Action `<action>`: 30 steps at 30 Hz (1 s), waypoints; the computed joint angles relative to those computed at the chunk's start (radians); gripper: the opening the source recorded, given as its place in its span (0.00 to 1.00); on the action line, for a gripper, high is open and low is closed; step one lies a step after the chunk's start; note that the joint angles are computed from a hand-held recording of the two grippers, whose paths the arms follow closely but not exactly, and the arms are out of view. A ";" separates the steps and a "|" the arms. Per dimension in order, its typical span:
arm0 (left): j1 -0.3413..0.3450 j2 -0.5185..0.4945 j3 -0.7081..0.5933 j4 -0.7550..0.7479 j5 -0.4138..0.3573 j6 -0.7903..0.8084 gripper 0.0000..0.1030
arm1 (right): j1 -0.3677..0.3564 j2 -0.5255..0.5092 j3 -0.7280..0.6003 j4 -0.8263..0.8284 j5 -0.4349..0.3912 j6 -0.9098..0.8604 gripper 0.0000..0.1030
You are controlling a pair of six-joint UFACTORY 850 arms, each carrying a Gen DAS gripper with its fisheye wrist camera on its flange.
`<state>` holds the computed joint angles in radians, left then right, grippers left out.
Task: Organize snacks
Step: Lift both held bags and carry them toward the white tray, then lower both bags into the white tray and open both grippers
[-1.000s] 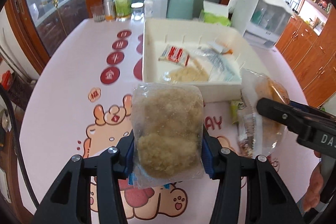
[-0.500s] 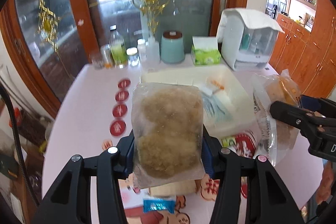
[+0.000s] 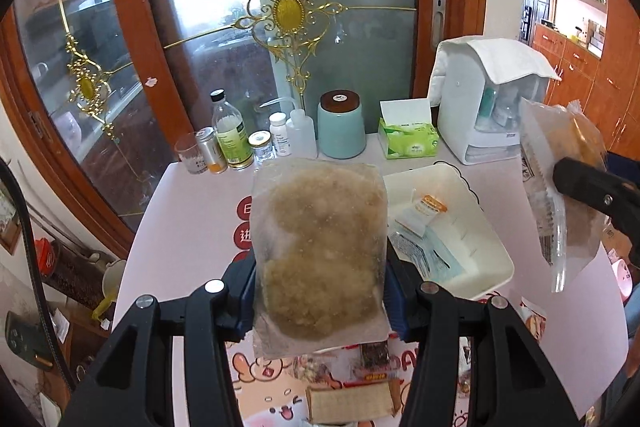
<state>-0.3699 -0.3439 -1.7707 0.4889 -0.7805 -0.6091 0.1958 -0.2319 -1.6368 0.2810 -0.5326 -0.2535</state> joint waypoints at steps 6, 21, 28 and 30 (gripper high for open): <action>0.018 -0.102 -0.085 -0.065 -0.014 0.061 0.49 | -0.005 -0.124 -0.116 -0.049 -0.052 0.089 0.74; 0.052 -0.265 -0.193 -0.144 -0.036 0.109 0.93 | 0.016 -0.361 -0.320 -0.169 -0.214 0.257 0.84; 0.052 -0.272 -0.189 -0.129 -0.066 0.099 0.93 | 0.019 -0.354 -0.309 -0.191 -0.178 0.260 0.86; 0.052 -0.265 -0.180 -0.129 -0.059 0.097 0.93 | 0.019 -0.353 -0.308 -0.190 -0.180 0.260 0.86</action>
